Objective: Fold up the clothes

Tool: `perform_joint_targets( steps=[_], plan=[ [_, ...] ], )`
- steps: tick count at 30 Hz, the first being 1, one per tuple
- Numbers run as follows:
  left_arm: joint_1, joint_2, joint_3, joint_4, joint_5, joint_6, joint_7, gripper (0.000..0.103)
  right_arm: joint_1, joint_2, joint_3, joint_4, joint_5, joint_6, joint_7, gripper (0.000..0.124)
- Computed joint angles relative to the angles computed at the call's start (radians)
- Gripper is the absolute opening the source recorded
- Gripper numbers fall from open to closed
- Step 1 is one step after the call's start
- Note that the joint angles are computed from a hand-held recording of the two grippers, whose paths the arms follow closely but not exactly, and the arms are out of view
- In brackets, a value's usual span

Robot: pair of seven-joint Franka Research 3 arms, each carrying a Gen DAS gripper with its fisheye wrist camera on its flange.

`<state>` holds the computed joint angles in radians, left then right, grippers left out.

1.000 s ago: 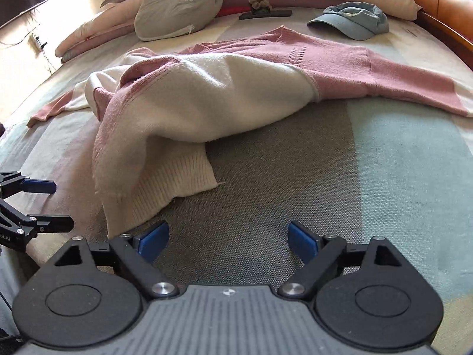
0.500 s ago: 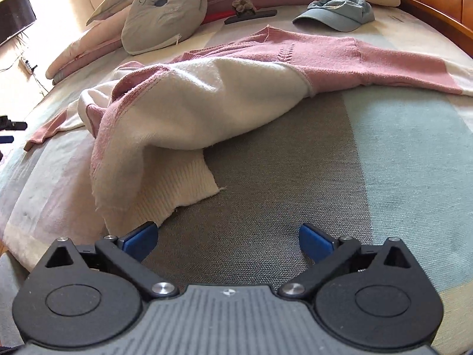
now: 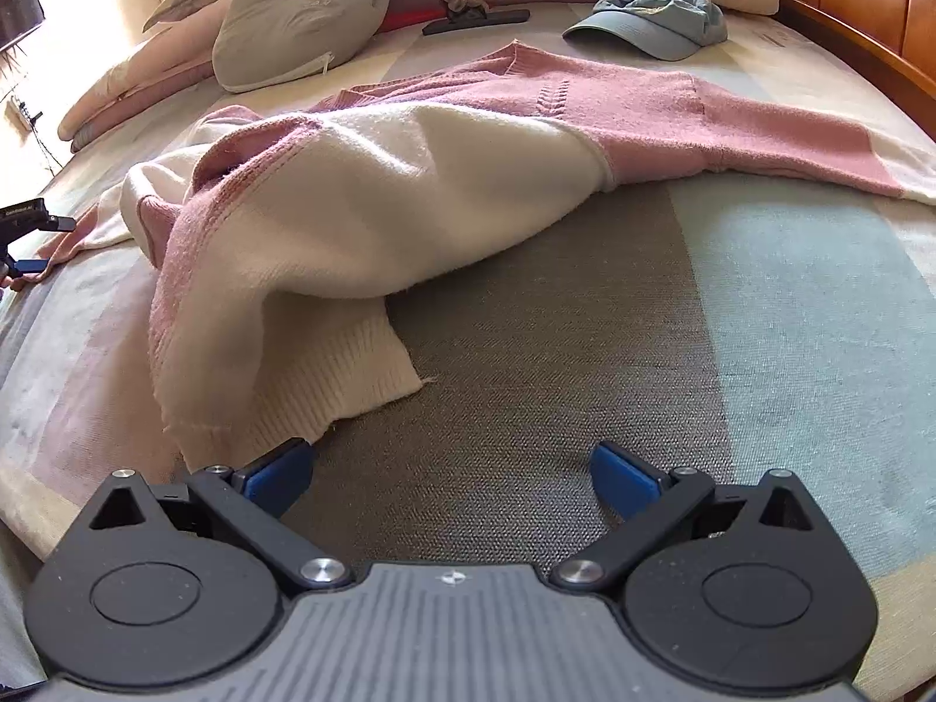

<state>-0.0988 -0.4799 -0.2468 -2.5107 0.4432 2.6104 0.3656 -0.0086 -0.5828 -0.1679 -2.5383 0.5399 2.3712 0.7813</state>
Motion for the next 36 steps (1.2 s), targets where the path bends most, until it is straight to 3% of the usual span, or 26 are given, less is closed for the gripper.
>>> perform_joint_targets(
  steps=[6,12,17,21,26,31,33,36],
  plan=[
    [-0.060,-0.033,-0.026,0.042,-0.028,-0.188,0.059,0.102,0.006,-0.006,-0.016,-0.007,0.030,0.002,-0.024,0.103],
    [-0.086,-0.018,-0.077,0.135,0.027,-0.209,0.044,0.102,-0.011,-0.027,-0.013,-0.002,0.019,0.006,-0.021,0.103],
    [-0.115,0.121,-0.126,0.307,0.113,-0.201,0.071,0.102,0.032,-0.012,-0.077,0.074,0.110,0.062,-0.117,0.103],
    [-0.144,0.300,-0.147,0.467,0.228,-0.168,0.076,0.102,0.100,0.129,-0.120,0.230,0.226,0.065,-0.248,0.103],
    [-0.197,0.568,-0.101,0.698,0.324,-0.100,0.166,0.102,0.131,0.439,-0.107,0.504,0.337,0.007,-0.392,0.103],
    [-0.213,0.719,-0.059,0.842,0.205,-0.024,0.368,0.102,0.094,0.664,-0.033,0.703,0.241,-0.037,-0.383,0.103],
    [-0.217,0.734,-0.049,0.864,0.148,-0.032,0.435,0.102,0.079,0.694,-0.011,0.728,0.174,-0.025,-0.357,0.103],
    [-0.214,0.738,-0.039,0.889,0.021,-0.064,0.514,0.102,0.042,0.722,0.014,0.791,0.103,-0.105,-0.288,0.103]
  ],
)
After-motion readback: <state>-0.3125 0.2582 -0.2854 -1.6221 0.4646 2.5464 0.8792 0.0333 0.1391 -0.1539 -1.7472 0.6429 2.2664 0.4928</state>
